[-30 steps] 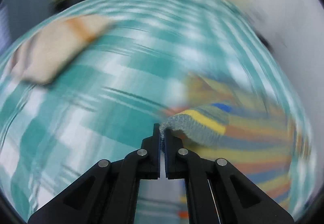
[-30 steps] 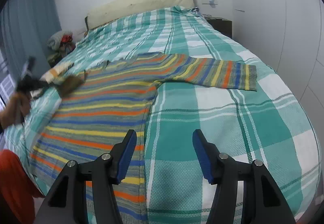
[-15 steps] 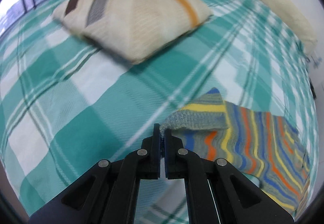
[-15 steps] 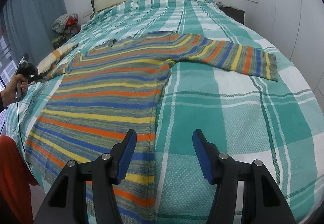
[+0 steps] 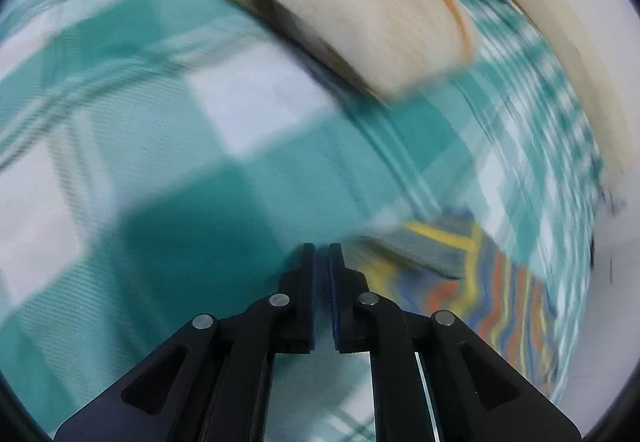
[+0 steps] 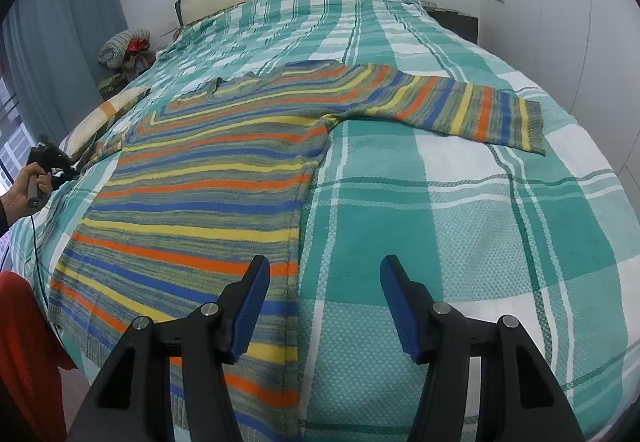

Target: Fold small clothes

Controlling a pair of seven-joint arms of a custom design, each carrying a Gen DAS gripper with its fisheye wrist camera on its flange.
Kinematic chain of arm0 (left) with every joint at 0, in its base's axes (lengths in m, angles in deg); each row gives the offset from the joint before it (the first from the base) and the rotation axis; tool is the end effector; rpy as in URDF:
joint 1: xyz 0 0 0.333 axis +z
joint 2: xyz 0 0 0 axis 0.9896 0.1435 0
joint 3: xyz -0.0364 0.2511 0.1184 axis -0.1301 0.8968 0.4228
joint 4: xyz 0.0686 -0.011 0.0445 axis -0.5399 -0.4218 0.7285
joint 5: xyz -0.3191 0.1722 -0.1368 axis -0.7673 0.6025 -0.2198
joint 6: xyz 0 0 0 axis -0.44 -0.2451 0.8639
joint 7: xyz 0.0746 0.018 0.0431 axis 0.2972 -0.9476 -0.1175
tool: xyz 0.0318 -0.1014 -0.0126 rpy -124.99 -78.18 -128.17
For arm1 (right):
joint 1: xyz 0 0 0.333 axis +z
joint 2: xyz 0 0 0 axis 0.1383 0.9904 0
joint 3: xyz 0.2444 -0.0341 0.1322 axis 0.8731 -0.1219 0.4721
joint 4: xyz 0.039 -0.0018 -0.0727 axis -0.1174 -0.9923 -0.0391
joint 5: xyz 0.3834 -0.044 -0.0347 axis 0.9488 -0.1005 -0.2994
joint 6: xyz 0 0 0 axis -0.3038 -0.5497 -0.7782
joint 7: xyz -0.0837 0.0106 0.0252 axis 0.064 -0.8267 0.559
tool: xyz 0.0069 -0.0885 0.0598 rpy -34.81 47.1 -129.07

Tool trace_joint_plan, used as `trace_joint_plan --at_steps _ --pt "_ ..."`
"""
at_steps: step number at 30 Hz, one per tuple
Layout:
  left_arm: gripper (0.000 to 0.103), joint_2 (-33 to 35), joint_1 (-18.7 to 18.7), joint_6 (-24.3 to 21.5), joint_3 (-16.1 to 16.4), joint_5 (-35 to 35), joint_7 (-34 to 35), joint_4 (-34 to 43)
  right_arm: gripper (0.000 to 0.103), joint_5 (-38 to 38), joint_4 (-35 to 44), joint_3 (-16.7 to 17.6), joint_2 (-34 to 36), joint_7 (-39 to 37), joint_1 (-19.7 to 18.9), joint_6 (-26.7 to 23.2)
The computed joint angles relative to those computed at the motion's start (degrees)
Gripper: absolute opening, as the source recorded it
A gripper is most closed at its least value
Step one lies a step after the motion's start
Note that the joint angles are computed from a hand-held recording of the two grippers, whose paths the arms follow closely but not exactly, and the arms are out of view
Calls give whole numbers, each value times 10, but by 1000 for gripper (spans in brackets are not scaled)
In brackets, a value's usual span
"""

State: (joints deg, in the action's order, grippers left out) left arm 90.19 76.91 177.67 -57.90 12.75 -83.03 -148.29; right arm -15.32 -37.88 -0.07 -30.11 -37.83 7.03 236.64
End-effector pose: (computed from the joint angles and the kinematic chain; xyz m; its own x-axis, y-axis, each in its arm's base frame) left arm 0.6833 -0.1017 0.3892 0.8870 -0.2558 0.3843 -0.1444 -0.9444 -0.2953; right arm 0.7254 0.0027 0.3954 0.3881 -0.9131 -0.1254 -0.7165 -0.2133 -0.6642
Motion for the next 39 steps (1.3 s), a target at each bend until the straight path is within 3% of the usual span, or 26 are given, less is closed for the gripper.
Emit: trace_joint_plan --at_steps 3,5,6,9,10,12,14,16,17,18,20,24,26,28,29,30,32,39 --pt "20 -51 8 29 7 14 -24 -71 58 5 2 2 1 -1 -3 1" --pt "23 -66 20 56 -4 17 28 -92 58 7 6 3 4 0 -4 -2" --pt "34 -64 25 62 -11 14 69 -89 58 6 9 3 6 1 -4 -3" --pt "60 -39 24 73 -23 11 163 -52 58 -2 12 1 10 2 1 -3" --pt "65 -30 21 74 -23 9 178 -39 58 -6 11 0 10 2 4 -2" --pt "82 5 19 57 -26 -8 212 11 57 -14 6 -1 7 1 9 0" --pt "83 43 22 36 -35 -43 248 58 58 -22 -2 -2 4 -3 13 4" --pt "70 63 6 15 -24 -38 251 82 58 -23 -8 -1 0 -7 15 8" --pt "26 72 -3 -4 -18 -31 252 97 58 -25 -9 -2 0 -9 16 9" --pt "3 83 -12 -38 -10 -40 263 118 58 -26 -10 -3 -1 -8 17 12" --pt "1 78 -6 -47 -11 -45 235 108 58 -30 -10 -6 0 -3 19 13" --pt "2 113 -40 -195 7 -9 234 192 58 -50 -2 -19 7 28 27 21" --pt "4 99 -46 -208 8 4 225 177 58 -51 3 -20 10 39 23 19" --pt "33 71 -49 -200 2 11 210 143 58 -54 3 -22 9 49 22 26" --pt "62 51 -55 -190 1 23 199 119 62 -57 2 -23 9 53 22 29" --pt "76 31 -65 -183 1 44 186 95 73 -61 3 -26 9 62 24 30" --pt "82 3 -89 -181 -7 86 177 69 81 -79 1 -37 10 87 32 38" --pt "88 3 -158 -104 -48 140 194 70 82 -133 -17 -62 6 144 56 93"
